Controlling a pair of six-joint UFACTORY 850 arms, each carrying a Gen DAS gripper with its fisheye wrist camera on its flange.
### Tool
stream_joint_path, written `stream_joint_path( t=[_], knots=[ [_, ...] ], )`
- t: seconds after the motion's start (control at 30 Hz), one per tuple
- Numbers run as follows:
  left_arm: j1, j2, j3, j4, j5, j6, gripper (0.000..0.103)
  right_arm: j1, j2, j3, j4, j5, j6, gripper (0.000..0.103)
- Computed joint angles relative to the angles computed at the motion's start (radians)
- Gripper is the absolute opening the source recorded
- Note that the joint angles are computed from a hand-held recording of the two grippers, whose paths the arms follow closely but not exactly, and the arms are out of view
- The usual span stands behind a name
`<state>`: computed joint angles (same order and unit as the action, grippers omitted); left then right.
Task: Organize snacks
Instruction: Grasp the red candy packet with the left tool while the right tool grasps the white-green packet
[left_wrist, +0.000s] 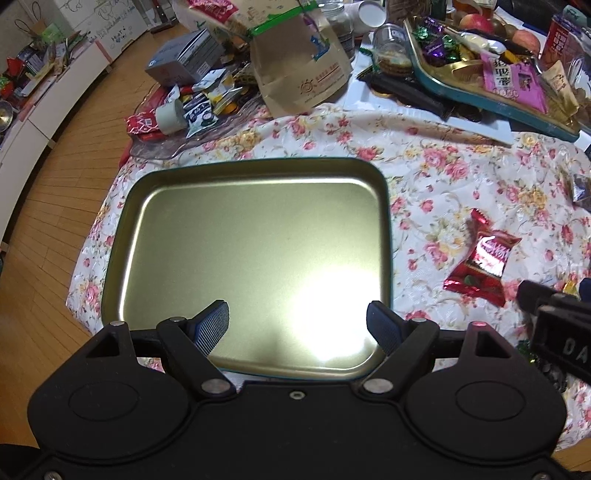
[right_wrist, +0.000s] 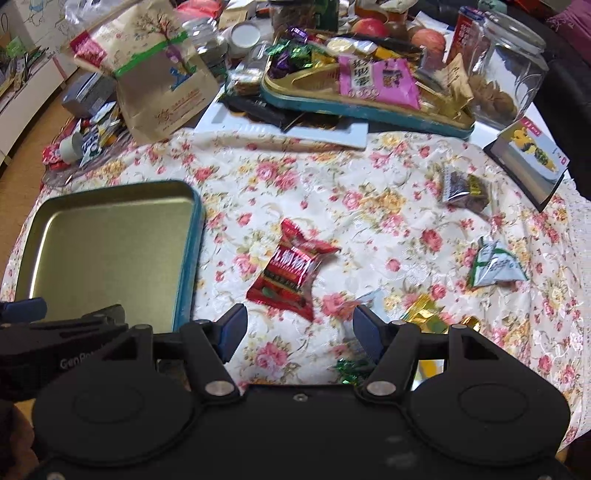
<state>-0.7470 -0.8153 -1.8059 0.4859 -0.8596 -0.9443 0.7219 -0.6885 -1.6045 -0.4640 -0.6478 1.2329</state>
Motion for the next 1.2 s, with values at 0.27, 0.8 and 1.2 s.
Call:
stream_joint_path(
  t=[0.27, 0.8, 1.2],
  knots=[
    [-0.013, -0.02, -0.06, -0.062, 0.076, 0.055, 0.083, -0.044, 0.147, 0.211, -0.29, 0.046, 0.409, 0.067],
    [-0.03, -0.245, -0.395, -0.337, 0.035, 0.376, 0.067, -0.16, 0.303, 0.461, -0.148, 0.177, 0.559, 0.069],
    [-0.014, -0.408, -0.573, -0.358, 0.04, 0.305, 0.07, -0.21, 0.303, 0.494, -0.198, 0.245, 0.633, 0.066]
  ],
)
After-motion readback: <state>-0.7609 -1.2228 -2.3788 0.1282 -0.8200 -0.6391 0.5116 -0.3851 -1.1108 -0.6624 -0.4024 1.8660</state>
